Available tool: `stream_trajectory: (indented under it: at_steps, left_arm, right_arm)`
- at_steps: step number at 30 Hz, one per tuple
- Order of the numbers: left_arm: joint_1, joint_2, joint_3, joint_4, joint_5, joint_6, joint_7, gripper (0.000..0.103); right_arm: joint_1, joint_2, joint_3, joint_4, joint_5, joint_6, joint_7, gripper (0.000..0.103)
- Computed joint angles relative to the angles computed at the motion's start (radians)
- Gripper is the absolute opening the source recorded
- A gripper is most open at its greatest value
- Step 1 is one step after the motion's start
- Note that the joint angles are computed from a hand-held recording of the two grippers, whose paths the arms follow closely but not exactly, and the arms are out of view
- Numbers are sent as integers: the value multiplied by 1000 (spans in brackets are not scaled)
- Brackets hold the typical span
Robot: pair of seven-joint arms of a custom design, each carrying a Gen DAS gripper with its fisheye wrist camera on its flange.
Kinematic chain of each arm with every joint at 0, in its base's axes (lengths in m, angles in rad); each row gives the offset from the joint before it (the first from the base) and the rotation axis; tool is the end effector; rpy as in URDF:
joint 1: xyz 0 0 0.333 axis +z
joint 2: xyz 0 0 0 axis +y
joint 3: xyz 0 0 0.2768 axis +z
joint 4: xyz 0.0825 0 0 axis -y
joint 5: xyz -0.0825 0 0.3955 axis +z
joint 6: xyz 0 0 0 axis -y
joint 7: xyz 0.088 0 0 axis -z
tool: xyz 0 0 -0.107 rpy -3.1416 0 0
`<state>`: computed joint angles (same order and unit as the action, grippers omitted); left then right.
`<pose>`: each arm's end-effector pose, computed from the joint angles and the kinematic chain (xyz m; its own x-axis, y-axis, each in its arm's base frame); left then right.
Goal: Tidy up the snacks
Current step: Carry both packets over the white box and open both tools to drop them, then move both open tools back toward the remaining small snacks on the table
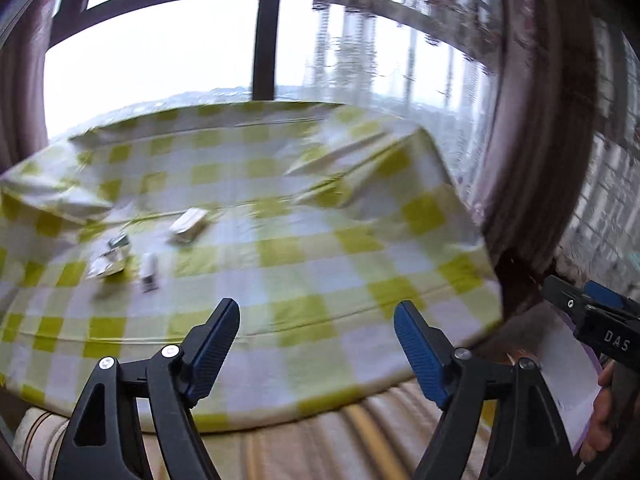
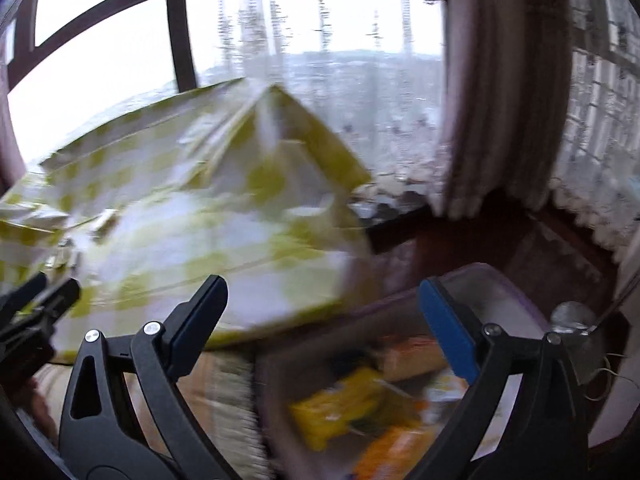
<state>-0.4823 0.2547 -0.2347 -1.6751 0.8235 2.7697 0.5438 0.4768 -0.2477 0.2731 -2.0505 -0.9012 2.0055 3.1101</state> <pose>0.5028 -0.4603 0.5057 -0.3435 -0.9338 0.0999 -0.5640 0.1201 -0.8170 0.4137 0.3343 0.5440 -0.4543 -0.8908 0.0096 -0.5369 0.2651 -0.8009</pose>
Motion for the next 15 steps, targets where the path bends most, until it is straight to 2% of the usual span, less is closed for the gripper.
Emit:
stream_trajectory:
  at_steps: [3, 5, 9, 15]
  left_arm:
    - [28, -11, 27, -26, 0, 16, -61, 80]
    - [63, -19, 34, -50, -24, 58, -71, 80]
    - [120, -19, 57, -63, -41, 77, -88, 80]
    - [209, 14, 67, -47, -136, 89, -41, 80]
  right_arm:
    - [2, 99, -4, 99, -28, 45, -37, 97]
    - [13, 177, -11, 180, -47, 74, -56, 97]
    - [45, 321, -48, 334, -71, 163, -83, 97]
    - [128, 569, -114, 625, -75, 150, -162, 97]
